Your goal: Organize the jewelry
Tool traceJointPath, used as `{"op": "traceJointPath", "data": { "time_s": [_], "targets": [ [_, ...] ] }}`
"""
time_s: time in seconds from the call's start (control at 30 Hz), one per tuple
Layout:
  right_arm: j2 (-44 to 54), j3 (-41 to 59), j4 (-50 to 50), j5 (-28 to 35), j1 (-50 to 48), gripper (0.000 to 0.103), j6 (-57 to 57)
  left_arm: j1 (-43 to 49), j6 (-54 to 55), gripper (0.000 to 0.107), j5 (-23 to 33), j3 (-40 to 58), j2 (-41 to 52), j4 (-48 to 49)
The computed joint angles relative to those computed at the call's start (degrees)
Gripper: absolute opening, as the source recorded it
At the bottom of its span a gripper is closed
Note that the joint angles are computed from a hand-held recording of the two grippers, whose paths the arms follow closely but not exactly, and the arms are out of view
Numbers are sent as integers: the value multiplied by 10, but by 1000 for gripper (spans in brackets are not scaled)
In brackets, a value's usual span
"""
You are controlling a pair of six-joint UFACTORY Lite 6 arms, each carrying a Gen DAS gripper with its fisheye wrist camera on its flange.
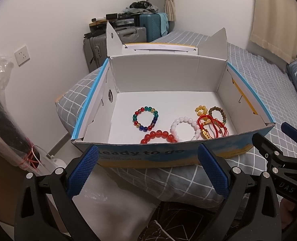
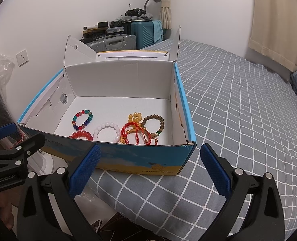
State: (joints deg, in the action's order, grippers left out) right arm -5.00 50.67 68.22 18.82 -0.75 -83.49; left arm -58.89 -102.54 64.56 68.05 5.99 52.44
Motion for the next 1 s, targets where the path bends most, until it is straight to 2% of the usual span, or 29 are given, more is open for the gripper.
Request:
{"op": "traceJointPath", "data": {
  "time_s": [1.0],
  "targets": [
    [16,11,3,1,-3,95,-3,14,12,97,-27,0,6,-3]
  ]
}}
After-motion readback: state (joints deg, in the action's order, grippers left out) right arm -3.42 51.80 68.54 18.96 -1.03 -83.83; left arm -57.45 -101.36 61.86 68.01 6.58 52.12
